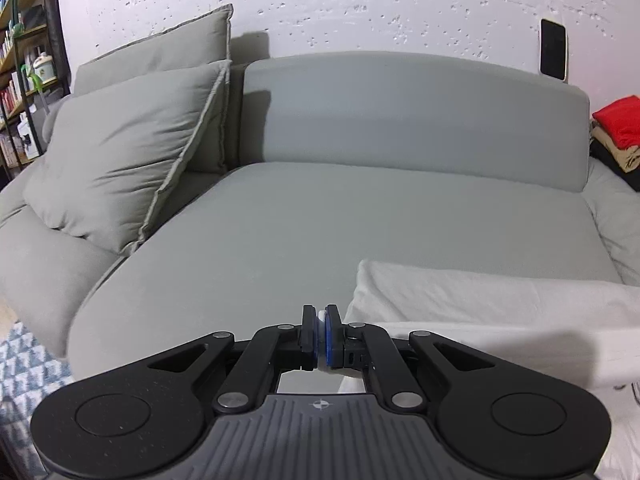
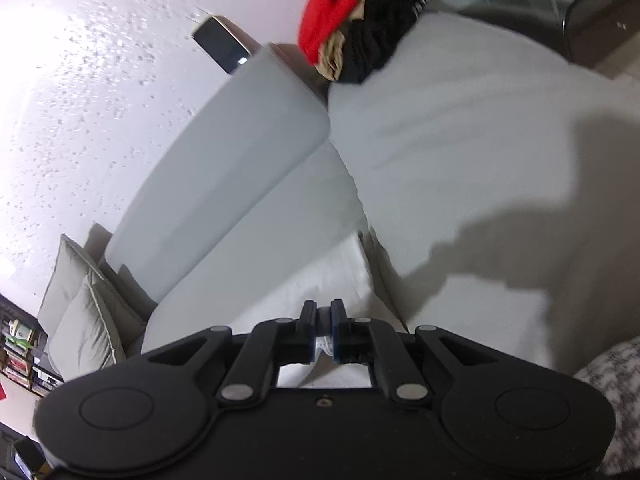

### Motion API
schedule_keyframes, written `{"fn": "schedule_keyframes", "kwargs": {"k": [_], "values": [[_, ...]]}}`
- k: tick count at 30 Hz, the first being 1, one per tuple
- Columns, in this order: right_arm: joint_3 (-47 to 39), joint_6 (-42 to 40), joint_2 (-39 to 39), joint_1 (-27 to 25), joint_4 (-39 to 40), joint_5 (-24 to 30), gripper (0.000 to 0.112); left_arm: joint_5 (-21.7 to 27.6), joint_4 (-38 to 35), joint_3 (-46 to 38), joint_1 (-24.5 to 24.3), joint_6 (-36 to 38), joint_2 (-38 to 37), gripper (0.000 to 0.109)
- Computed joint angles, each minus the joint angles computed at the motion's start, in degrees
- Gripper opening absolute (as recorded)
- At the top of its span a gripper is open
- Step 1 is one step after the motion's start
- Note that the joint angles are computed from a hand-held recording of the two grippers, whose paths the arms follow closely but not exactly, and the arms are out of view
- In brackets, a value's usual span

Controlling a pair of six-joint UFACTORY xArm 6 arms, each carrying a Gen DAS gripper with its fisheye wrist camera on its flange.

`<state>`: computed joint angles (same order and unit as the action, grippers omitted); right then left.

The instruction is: Fold clothes

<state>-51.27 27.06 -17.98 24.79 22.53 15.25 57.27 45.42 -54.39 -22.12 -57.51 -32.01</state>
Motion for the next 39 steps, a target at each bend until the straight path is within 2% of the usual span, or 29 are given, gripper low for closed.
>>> {"fn": "schedule_keyframes", "kwargs": {"k": [2, 6, 7, 8, 11, 12, 14, 16, 20, 22, 25, 27, 29, 30, 31, 32, 33, 35, 36, 37, 39], "values": [[1.04, 0.48, -0.62, 0.11, -1.46, 0.61, 0.007, 1.38, -0.89, 0.12, -0.42, 2.23, 0.23, 0.004], [2.02, 0.09, -0.68, -0.03, -2.7, 3.88, 0.008, 9.66, -3.02, -1.47, -3.75, 6.72, 2.88, 0.007], [1.8, -0.91, -0.52, -0.22, -1.73, 5.53, 0.008, 12.13, -3.33, -2.43, -4.46, 7.37, 3.69, 0.008], [1.76, -1.91, -0.55, -0.43, -0.57, 6.84, 0.011, 14.4, -3.24, -3.15, -5.18, 7.82, 4.13, 0.016], [3.5, -1.36, -3.36, -1.52, -0.73, 7.2, 0.016, 17.99, -0.74, -1.16, -7.94, 6.74, -0.17, 0.021], [4.13, -1.19, -4.58, -1.87, -1.67, 6.98, 0.022, 18.2, -0.18, -0.09, -8.63, 6.09, -2.11, 0.023], [4.03, -1.86, -5.69, -2.27, -3.04, 7.62, 0.026, 15.18, -0.8, 1.46, -8.36, 4.88, -4.93, 0.032], [1.82, -3.8, -4.28, -1.98, -2.52, 9.17, 0.028, 10.61, -2.23, 2.39, -7.42, 3.79, -6.61, 0.036], [-7.81, -11.7, 5.56, 0.91, 1.82, 13.69, 0.028, 1.15, -2.37, -2.0, -7.25, 4.28, 1.65, 0.04], [-13.03, -11.63, 11.1, 2.5, 0.95, 15.5, 0.028, -2.18, -0.76, -5.02, -7.1, 6.24, 7.75, 0.04], [-17.08, -9.46, 16.25, 4.04, -2.6, 17.18, 0.028, -4.23, -0.4, -7.86, -6.45, 10.0, 14.75, 0.039], [-16.87, -9.89, 16.68, 4.8, -3.51, 18.83, 0.028, -2.31, -8.48, -8.5, -5.7, 17.18, 16.58, 0.031], [-13.81, -13.92, 13.39, 5.18, -2.19, 21.08, 0.028, 0.49, -12.61, -5.73, -7.71, 23.87, 13.37, 0.013], [-12.05, -16.07, 11.06, 5.15, -1.18, 23.04, 0.028, 1.8, -12.71, -3.81, -9.47, 26.57, 10.76, 0.012], [-10.57, -16.99, 8.67, 4.68, 0.03, 26.52, 0.028, 4.22, -15.14, -2.77, -11.04, 30.29, 8.18, 0.014], [-9.2, -17.33, 6.5, 3.85, 1.24, 30.21, 0.028, 6.67, -19.97, -2.12, -11.57, 33.13, 5.89, 0.027], [-7.49, -17.43, 4.29, 3.21, 1.86, 32.28, 0.028, 7.58, -23.31, -0.73, -11.72, 34.2, 3.29, 0.033], [-3.49, -17.1, -0.11, 2.69, 0.89, 31.39, 0.029, 6.11, -24.25, 3.06, -12.31, 33.33, -2.28, 0.033], [-1.64, -17.13, -2.14, 2.43, 0.91, 30.43, 0.03, 4.4, -21.99, 4.37, -12.53, 30.53, -4.22, 0.035], [-0.35, -17.46, -3.39, 2.31, 1.97, 28.09, 0.031, 2.23, -19.66, 5.26, -12.16, 27.2, -5.64, 0.039], [1.17, -17.22, -4.38, 2.67, 3.7, 21.69, 0.034, -2.34, -15.17, 6.22, -10.56, 20.25, -6.94, 0.039]]}}
